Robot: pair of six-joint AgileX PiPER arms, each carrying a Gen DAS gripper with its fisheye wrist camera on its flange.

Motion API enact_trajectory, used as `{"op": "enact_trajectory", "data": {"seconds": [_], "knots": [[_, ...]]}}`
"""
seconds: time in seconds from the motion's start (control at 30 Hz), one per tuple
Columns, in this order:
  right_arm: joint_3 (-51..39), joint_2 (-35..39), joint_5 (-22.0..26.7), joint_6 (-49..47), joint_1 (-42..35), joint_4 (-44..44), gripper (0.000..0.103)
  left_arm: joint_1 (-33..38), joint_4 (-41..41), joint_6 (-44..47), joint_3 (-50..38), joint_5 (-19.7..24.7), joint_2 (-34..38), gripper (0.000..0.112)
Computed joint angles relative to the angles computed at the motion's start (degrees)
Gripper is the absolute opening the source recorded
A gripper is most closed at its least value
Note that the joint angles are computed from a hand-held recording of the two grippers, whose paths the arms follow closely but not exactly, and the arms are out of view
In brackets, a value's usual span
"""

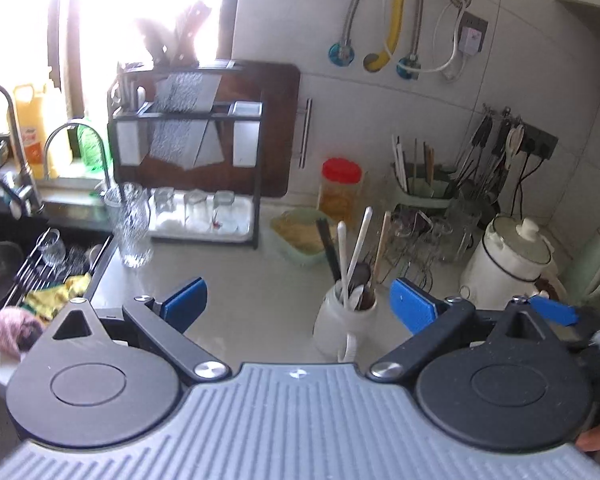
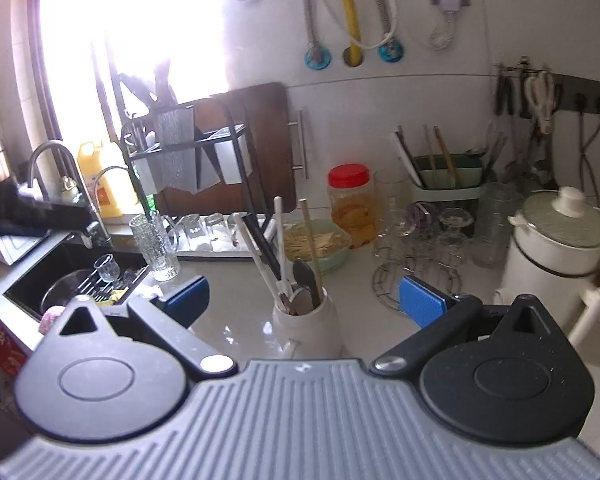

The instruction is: Organize utensils

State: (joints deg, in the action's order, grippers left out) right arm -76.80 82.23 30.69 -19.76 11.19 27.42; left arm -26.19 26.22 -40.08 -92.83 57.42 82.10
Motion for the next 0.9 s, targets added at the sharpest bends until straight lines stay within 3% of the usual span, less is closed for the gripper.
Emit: {"op": "enact_trajectory", "data": {"seconds": [0.33,0.47,0.73,0.9], "knots": [[11.46,-10.00,-2.24,-2.39,-2.31,3.85,0.103,-7.19,5.87,-9.79,12.75,-0.71,-4.91,0.100],[13.89,-12.37,-0.79,-1.58,-2.22,3.15,0.103,-9.63,7.10,-13.19,15.78,0.35,-6.28,0.100],[20.89,-16.24,-0.97,-5.74,-2.84,8.21,0.103,-17.11,12.11,-20.88,18.68,5.98,-7.14,0.100],[21.95,-16.43,1.36,-5.85,-3.18,8.07,0.103,-21.40,14.78,-25.41,19.71,9.16,-7.40,0.100]]}}
